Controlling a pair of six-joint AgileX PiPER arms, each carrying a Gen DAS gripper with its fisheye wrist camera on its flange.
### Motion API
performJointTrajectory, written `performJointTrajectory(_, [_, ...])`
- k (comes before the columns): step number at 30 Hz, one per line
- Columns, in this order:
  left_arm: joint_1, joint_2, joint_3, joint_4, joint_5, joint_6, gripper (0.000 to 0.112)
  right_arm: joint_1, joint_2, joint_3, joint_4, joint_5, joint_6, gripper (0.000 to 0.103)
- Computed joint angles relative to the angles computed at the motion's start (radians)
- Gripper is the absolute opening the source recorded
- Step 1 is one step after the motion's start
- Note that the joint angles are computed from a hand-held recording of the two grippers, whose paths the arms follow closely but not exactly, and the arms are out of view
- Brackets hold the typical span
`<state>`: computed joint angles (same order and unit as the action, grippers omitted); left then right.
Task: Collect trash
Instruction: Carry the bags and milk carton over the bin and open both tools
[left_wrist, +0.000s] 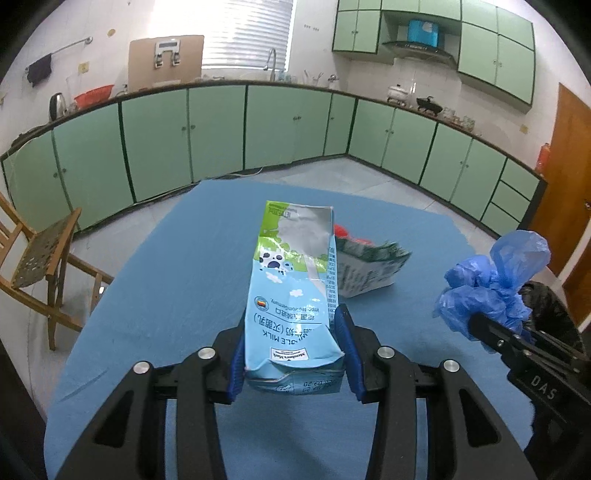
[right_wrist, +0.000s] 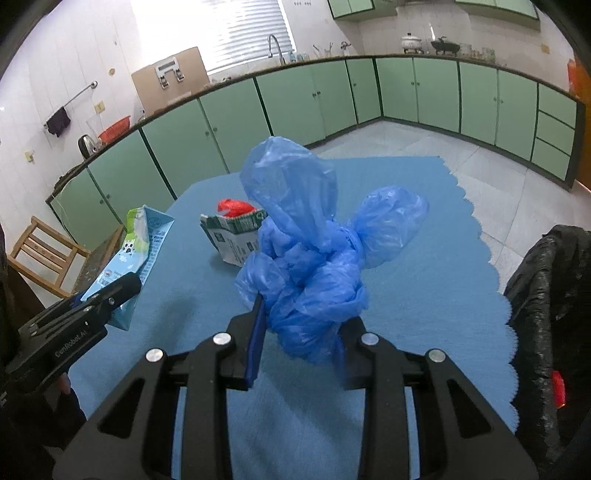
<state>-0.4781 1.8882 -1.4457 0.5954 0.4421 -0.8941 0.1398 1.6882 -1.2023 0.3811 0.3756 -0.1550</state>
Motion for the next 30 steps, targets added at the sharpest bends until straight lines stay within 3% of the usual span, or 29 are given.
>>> performJointTrajectory(19, [-0.138,-0.049,-0.078,0.035,0.048,-0.013,0.043,-0.163,-0.262,0.189,0.139,0.015,-0.193,0.029])
performJointTrajectory(30, [-0.24,0.033,-0.241,-0.072,0.089,0.129,0.043,-0.369,-0.391,0.283,0.269,0.063,-0.378,0.029])
